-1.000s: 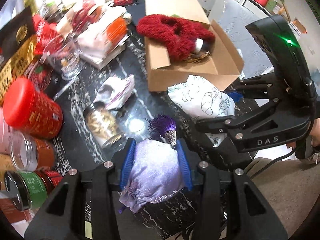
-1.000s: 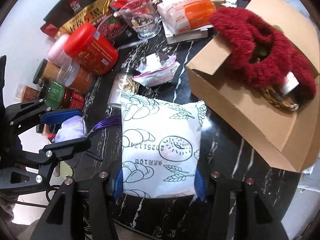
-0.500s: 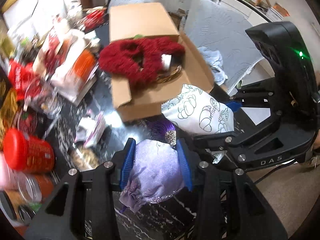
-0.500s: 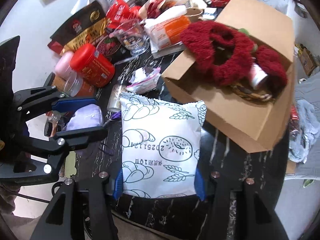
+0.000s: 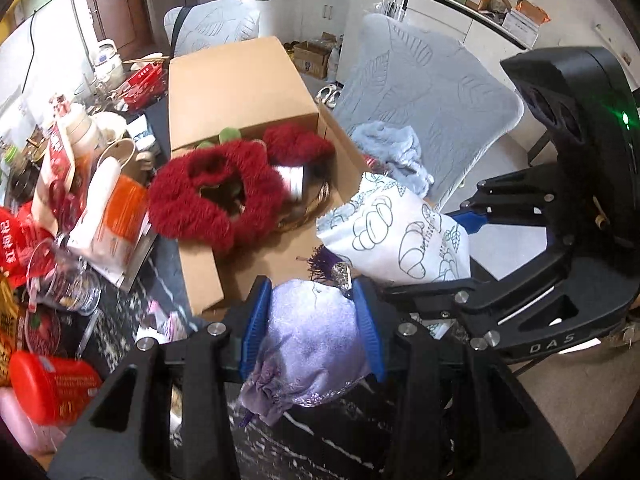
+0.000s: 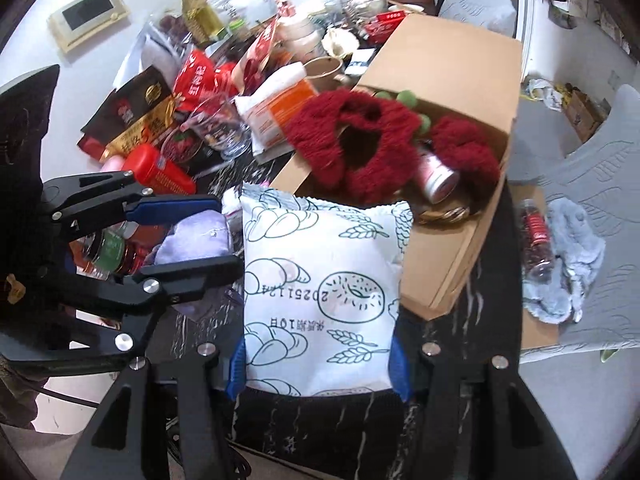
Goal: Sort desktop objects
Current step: 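Lift and carry the pouch and white bag over the cardboard box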
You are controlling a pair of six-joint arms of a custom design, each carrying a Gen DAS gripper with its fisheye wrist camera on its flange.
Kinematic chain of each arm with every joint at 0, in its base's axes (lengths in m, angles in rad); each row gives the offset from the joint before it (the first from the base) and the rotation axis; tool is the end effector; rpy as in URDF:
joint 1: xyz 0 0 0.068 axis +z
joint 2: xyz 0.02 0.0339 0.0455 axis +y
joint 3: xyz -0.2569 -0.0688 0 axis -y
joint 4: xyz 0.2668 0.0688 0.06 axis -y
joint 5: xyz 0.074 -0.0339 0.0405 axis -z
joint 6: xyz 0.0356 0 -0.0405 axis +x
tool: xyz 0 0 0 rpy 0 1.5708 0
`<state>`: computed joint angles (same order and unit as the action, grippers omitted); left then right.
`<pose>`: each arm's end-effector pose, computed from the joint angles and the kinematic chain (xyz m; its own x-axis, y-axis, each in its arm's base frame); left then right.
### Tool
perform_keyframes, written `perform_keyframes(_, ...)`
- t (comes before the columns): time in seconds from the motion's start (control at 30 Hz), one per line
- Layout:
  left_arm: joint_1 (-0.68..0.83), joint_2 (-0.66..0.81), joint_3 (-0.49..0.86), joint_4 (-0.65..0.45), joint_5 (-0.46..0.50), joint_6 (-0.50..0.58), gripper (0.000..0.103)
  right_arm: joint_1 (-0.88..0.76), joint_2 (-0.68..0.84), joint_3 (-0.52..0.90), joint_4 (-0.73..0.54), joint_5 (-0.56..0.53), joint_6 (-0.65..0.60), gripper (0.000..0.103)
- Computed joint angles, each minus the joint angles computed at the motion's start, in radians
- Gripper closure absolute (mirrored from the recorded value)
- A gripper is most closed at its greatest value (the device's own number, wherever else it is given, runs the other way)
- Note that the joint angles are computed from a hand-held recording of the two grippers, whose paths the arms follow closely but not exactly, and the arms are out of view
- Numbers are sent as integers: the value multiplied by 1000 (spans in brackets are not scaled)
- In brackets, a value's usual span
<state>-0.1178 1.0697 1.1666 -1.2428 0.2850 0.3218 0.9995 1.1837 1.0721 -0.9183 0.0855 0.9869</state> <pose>0.1984 -0.0336 0.3258 -0.7863 0.3987 -0.4721 0.5023 0.8573 -0.1126 0.1384 0.2097 0.2875 -0.9350 0.0828 -0.3449 -0.0622 0.9190 0.3892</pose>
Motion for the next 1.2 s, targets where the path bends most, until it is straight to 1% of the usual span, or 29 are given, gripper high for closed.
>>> perform_keyframes(0.37, 8, 205, 130, 110, 31, 7, 63, -178, -10, 1, 12, -39, -126, 47)
perform_keyframes(0.53, 0, 295, 159, 171, 31, -8, 63, -274, 10, -2, 36, -77, -203, 47)
perform_keyframes(0.87, 6, 460, 170, 276, 34, -77, 62, -428, 61, -86, 181, -207, -307, 47)
perform_keyframes(1.2, 13, 583, 194, 334, 28, -121, 62, -513, 170, -101, 269, -272, -373, 47)
